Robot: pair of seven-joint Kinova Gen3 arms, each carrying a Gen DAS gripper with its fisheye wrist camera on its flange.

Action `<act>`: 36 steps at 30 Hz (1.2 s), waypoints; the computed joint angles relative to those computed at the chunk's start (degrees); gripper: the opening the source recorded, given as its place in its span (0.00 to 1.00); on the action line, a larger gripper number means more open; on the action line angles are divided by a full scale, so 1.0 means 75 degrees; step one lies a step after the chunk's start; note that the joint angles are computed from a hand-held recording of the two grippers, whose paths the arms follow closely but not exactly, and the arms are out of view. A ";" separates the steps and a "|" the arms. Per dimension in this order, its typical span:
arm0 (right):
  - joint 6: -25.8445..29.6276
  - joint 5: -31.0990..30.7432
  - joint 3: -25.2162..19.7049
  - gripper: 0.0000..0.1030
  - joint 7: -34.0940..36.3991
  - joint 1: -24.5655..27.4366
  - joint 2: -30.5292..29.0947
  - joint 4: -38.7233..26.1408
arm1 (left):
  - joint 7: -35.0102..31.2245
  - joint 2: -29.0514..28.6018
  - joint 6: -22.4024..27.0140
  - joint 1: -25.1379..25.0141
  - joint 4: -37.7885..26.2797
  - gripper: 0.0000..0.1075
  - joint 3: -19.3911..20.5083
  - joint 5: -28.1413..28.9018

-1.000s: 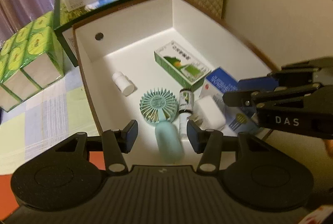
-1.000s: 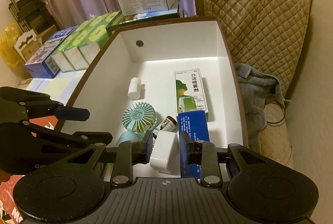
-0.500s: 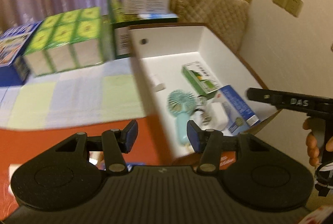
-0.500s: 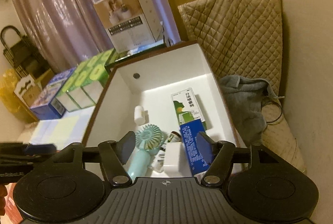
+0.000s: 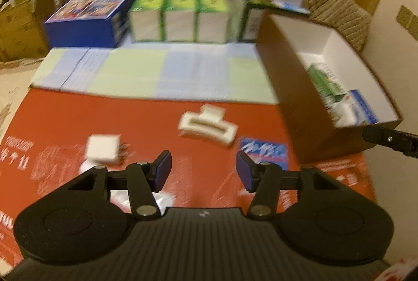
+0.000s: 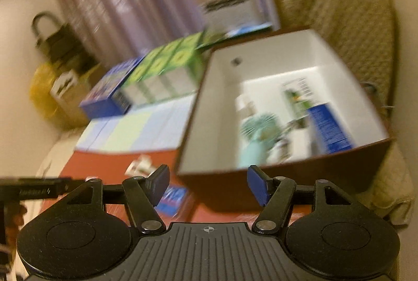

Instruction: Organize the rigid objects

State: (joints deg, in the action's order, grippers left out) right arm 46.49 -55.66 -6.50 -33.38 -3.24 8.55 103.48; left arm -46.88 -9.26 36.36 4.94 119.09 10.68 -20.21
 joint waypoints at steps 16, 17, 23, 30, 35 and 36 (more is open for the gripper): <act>-0.1692 0.2738 -0.0923 0.61 -0.1828 -0.2255 0.0462 0.0235 | -0.1447 -0.0540 -0.0224 -0.0818 0.1173 0.47 -0.0877 0.1237; -0.1777 0.2908 -0.0960 0.61 -0.1968 -0.2325 0.0496 0.0217 | -0.1567 -0.0531 -0.0261 -0.0847 0.1202 0.47 -0.0937 0.1306; -0.2481 0.4122 -0.1007 0.61 -0.3102 -0.2827 0.0802 0.0079 | -0.1932 -0.0449 -0.0427 -0.1120 0.1326 0.47 -0.1094 0.1503; -0.2999 0.5573 -0.0854 0.61 -0.4489 -0.3451 0.1106 -0.0096 | -0.2390 -0.0347 -0.0643 -0.1315 0.1397 0.47 -0.1285 0.1722; -0.2950 0.6133 -0.0837 0.61 -0.5190 -0.3606 0.1458 -0.0394 | -0.2623 -0.0260 -0.0767 -0.1441 0.1427 0.47 -0.1381 0.1845; -0.2903 0.6202 -0.0844 0.61 -0.5298 -0.3614 0.1531 -0.0471 | -0.2690 -0.0249 -0.0794 -0.1457 0.1431 0.47 -0.1416 0.1883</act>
State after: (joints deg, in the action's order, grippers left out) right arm 24.71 -9.15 -12.82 -73.12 -30.34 20.03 99.95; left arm -67.05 -11.13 30.41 -5.98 129.83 0.06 -6.08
